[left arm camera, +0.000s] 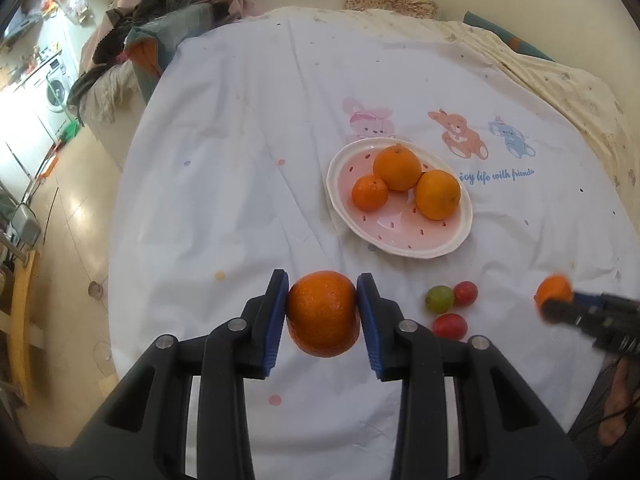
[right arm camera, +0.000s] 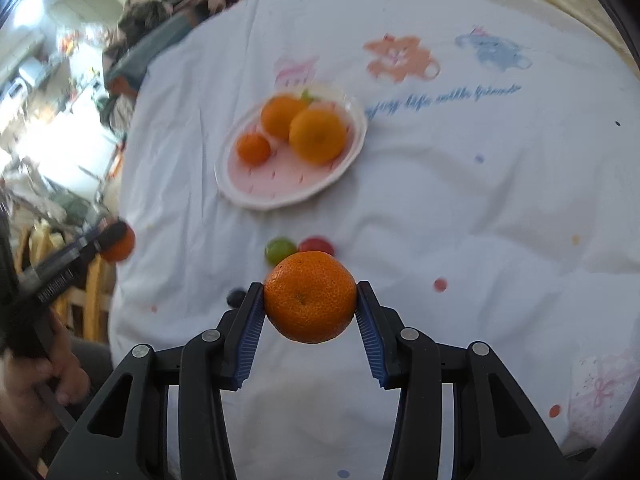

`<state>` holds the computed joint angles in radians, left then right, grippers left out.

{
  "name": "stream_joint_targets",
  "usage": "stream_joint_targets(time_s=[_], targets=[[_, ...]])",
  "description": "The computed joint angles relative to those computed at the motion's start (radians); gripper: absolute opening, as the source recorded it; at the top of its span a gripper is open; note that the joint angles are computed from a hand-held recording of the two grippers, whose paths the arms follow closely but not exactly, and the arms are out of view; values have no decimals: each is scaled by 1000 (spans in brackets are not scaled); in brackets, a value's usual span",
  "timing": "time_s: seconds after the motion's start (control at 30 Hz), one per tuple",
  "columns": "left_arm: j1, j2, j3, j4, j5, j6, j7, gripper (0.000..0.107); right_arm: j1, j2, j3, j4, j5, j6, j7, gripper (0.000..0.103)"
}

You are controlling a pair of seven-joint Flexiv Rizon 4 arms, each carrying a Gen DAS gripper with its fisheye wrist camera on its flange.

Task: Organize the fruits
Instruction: 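Grasp the last mandarin with the right gripper while the left gripper holds its mandarin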

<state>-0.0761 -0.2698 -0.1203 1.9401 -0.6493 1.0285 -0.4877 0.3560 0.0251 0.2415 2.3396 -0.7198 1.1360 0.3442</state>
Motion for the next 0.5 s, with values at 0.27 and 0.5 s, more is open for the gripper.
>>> stream_joint_targets(time_s=[0.27, 0.5], targets=[[-13, -21, 9, -61, 84, -62, -85, 31, -75, 66, -14, 26, -166, -1, 99, 47], [-36, -67, -10, -129, 122, -62, -130, 31, -163, 56, -50, 36, -311, 105, 187, 47]])
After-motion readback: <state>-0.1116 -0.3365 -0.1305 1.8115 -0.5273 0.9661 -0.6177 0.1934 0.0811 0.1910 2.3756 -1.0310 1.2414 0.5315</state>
